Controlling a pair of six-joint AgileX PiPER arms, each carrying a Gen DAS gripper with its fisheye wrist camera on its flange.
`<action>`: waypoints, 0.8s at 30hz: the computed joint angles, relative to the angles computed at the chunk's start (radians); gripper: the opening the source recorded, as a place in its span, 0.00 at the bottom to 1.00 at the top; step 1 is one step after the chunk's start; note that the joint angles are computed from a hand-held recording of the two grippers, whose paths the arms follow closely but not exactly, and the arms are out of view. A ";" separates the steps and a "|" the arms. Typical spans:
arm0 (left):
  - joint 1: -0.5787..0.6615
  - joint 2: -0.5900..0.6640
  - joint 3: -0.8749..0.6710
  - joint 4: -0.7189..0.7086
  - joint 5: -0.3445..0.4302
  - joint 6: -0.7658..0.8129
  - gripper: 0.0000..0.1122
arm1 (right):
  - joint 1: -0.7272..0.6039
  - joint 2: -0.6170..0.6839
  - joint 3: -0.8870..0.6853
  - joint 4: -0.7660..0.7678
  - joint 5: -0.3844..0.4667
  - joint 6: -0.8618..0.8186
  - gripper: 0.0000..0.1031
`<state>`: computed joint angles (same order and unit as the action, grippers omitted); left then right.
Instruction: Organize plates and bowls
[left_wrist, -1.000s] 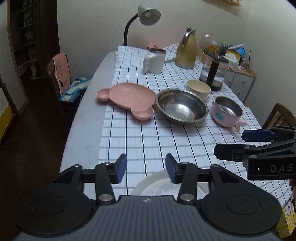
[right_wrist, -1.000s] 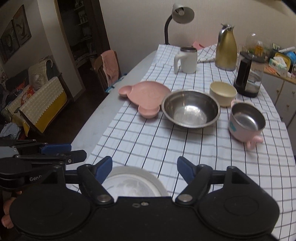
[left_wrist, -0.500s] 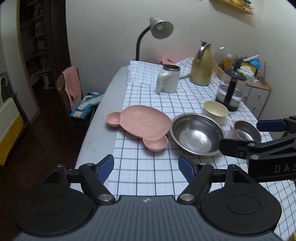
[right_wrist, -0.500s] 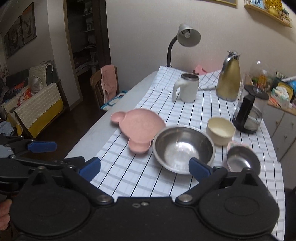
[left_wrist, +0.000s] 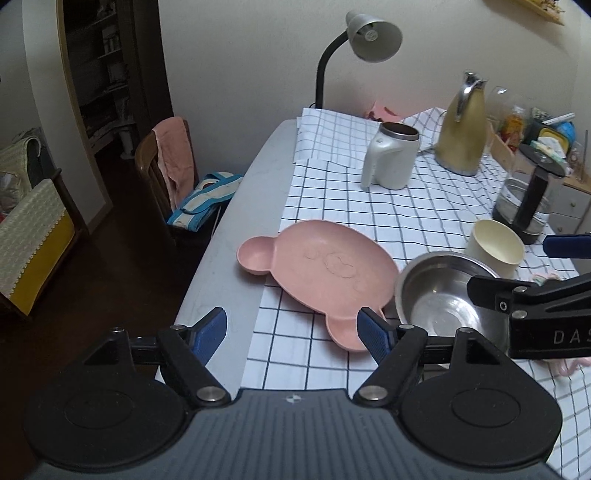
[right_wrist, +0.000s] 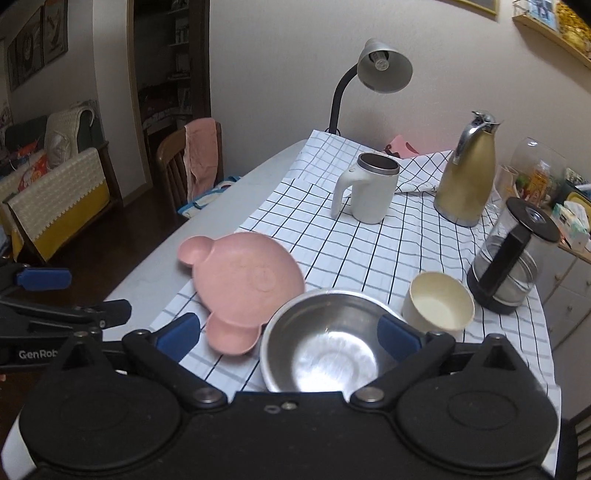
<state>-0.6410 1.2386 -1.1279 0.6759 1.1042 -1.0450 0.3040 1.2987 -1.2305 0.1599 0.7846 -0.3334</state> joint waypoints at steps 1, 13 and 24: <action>0.032 0.025 -0.016 -0.016 -0.018 0.020 0.69 | -0.002 0.033 -0.021 -0.003 -0.006 -0.006 1.00; 0.261 0.291 -0.158 -0.110 -0.130 0.108 0.69 | -0.024 0.435 -0.372 -0.006 0.071 -0.038 0.99; 0.370 0.496 -0.283 -0.224 -0.175 0.187 0.69 | -0.004 0.724 -0.671 -0.034 0.178 -0.030 0.92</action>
<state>-0.2712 1.7351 -1.4114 0.4523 0.9297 -0.8576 0.3000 2.0231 -1.9017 0.1261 0.9631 -0.3636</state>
